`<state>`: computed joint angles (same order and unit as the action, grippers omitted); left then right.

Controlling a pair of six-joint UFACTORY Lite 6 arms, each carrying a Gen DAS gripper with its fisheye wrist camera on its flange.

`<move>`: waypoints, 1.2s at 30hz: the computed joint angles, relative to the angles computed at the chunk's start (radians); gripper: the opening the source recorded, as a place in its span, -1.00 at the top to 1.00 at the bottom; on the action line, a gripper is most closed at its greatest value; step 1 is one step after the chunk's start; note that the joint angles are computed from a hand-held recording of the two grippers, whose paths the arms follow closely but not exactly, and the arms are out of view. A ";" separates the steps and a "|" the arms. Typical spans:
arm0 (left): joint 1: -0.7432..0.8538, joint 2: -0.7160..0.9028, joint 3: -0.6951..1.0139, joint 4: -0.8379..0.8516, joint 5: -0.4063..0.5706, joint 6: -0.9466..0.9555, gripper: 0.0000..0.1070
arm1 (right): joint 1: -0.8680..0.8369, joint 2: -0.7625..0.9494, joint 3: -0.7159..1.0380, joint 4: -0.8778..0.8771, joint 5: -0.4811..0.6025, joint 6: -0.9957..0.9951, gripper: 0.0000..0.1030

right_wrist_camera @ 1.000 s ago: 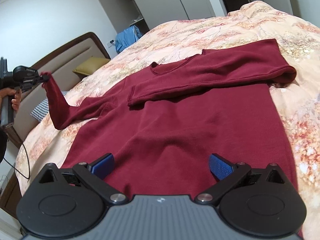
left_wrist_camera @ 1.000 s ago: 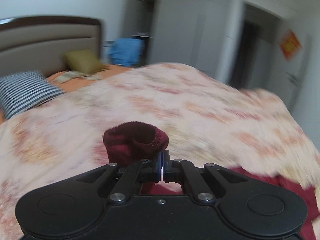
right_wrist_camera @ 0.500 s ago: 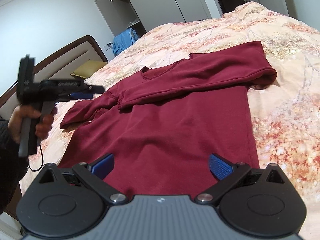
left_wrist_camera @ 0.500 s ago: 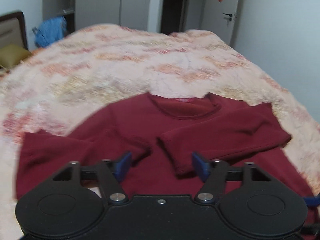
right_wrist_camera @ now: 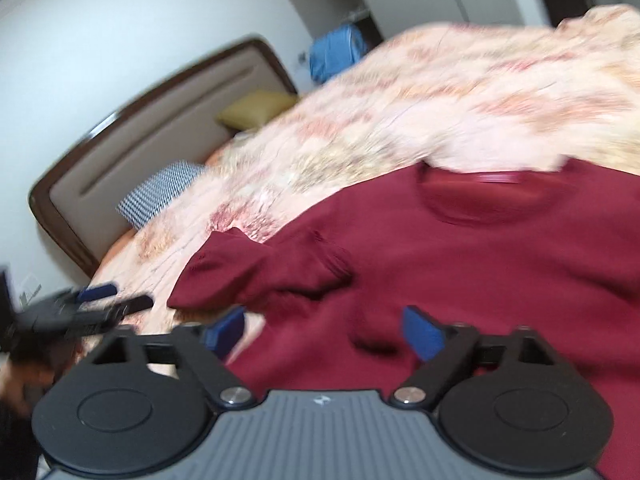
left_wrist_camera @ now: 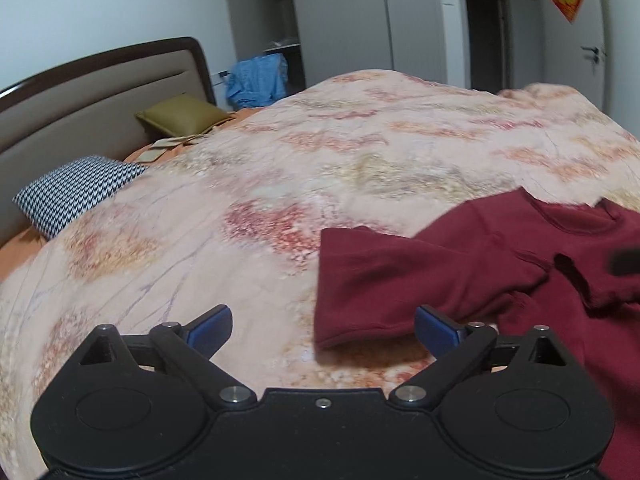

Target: Fold small clothes

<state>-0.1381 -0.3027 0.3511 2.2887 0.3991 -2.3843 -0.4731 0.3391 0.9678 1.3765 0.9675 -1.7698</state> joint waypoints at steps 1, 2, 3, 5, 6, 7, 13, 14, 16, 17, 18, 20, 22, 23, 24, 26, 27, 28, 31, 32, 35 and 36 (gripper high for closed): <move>0.012 0.014 0.004 0.022 -0.004 -0.029 -0.85 | 0.080 0.045 0.083 -0.020 -0.019 0.105 -0.53; 0.026 0.031 0.013 0.050 -0.012 -0.064 -0.85 | 0.157 0.080 0.145 -0.022 -0.052 0.209 -0.45; 0.030 0.040 0.011 0.084 -0.010 -0.116 -0.85 | 0.221 0.127 0.220 -0.036 -0.062 0.314 -0.44; 0.029 0.032 0.002 0.119 -0.022 -0.195 -0.86 | 0.326 0.211 0.357 -0.076 -0.086 0.523 -0.44; 0.026 0.019 -0.012 0.150 -0.022 -0.250 -0.87 | 0.383 0.238 0.411 -0.105 -0.145 0.628 -0.44; 0.024 0.007 -0.021 0.173 -0.025 -0.297 -0.90 | 0.437 0.254 0.450 -0.136 -0.223 0.732 -0.42; 0.007 -0.065 -0.046 0.168 -0.055 -0.362 -0.91 | 0.529 0.272 0.464 -0.229 -0.413 0.908 0.91; -0.006 -0.075 -0.050 0.150 -0.055 -0.349 -0.91 | 0.513 0.224 0.401 -0.137 -0.422 0.803 0.92; -0.039 -0.099 -0.062 0.127 -0.054 -0.336 -0.91 | 0.441 0.113 0.289 0.031 -0.358 0.594 0.92; -0.061 -0.113 -0.071 0.119 -0.051 -0.330 -0.91 | 0.389 0.032 0.221 0.078 -0.298 0.489 0.92; -0.083 -0.124 -0.081 0.127 -0.045 -0.339 -0.91 | 0.325 -0.067 0.133 0.115 -0.241 0.385 0.92; -0.124 -0.137 -0.091 0.131 -0.044 -0.347 -0.91 | 0.173 -0.272 -0.066 0.192 -0.105 0.175 0.93; -0.149 -0.144 -0.101 0.201 -0.056 -0.415 -0.91 | -0.034 -0.461 -0.265 0.198 0.024 -0.034 0.93; -0.166 -0.139 -0.100 0.208 -0.061 -0.427 -0.91 | -0.138 -0.527 -0.354 0.196 0.070 -0.138 0.93; -0.185 -0.128 -0.097 0.213 -0.063 -0.437 -0.91 | -0.243 -0.567 -0.426 0.190 0.104 -0.234 0.93; -0.217 -0.102 -0.091 0.237 -0.065 -0.469 -0.91 | -0.452 -0.536 -0.487 0.091 0.175 -0.381 0.93; -0.227 -0.087 -0.086 0.250 -0.068 -0.489 -0.91 | -0.526 -0.477 -0.491 0.040 0.175 -0.444 0.93; -0.228 -0.071 -0.078 0.276 -0.073 -0.523 -0.91 | -0.572 -0.427 -0.492 0.018 0.141 -0.486 0.93; -0.235 -0.025 -0.034 0.191 -0.073 -0.491 -0.91 | -0.635 -0.250 -0.459 -0.015 0.016 -0.479 0.93; -0.237 -0.014 -0.021 0.140 -0.060 -0.459 -0.91 | -0.657 -0.194 -0.428 -0.053 0.015 -0.444 0.90; -0.246 0.065 0.058 -0.122 -0.008 -0.239 -0.91 | -0.691 -0.112 -0.368 -0.105 0.064 -0.415 0.73; -0.247 0.106 0.084 -0.165 0.020 -0.201 -0.91 | -0.672 -0.092 -0.349 -0.085 0.071 -0.429 0.50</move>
